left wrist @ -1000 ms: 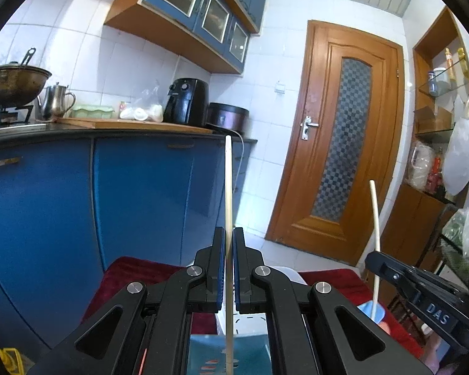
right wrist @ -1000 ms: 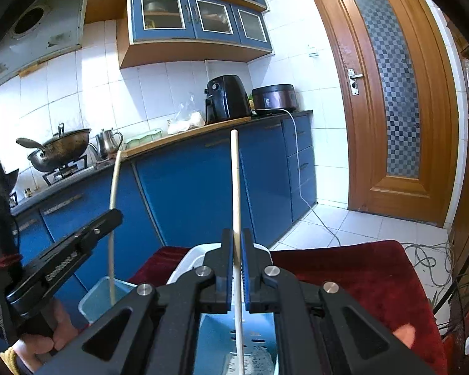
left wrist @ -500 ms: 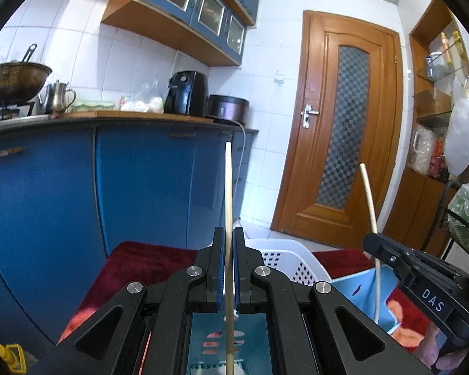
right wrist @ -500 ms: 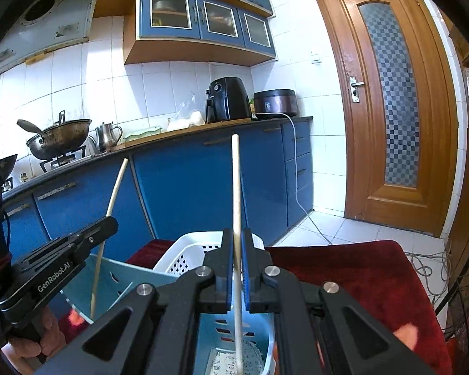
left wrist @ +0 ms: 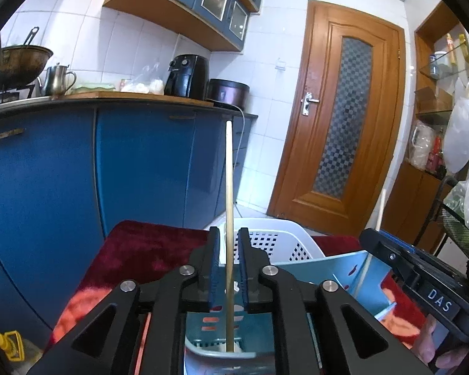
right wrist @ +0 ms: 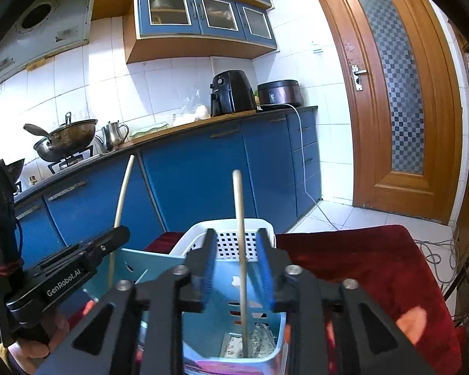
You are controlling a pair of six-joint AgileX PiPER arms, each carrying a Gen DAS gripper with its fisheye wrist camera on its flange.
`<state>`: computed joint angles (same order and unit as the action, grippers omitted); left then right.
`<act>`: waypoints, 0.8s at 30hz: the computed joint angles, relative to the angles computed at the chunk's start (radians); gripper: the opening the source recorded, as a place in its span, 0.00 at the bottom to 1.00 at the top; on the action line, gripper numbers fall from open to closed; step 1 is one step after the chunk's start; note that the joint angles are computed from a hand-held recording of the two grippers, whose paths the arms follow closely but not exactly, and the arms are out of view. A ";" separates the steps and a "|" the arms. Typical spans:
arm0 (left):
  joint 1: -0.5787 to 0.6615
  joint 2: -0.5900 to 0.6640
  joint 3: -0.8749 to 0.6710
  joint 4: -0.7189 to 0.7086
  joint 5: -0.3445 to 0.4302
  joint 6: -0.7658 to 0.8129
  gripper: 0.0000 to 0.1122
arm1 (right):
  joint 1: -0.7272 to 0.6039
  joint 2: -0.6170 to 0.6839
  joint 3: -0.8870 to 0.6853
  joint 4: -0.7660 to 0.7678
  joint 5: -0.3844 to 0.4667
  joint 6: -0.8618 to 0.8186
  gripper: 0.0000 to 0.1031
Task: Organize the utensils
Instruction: 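Open the left tool to drop its chopstick into the box while the right tool releases its own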
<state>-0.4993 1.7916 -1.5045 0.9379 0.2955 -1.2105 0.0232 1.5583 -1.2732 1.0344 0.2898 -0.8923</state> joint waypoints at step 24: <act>0.085 0.124 -0.295 -0.740 0.130 0.696 0.05 | -0.034 -0.126 0.111 -0.045 0.041 0.055 0.36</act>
<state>-0.4144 1.9153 -1.7995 0.1981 0.4255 -0.5149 -0.0106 1.4320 -1.1627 0.9889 0.3309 -0.8375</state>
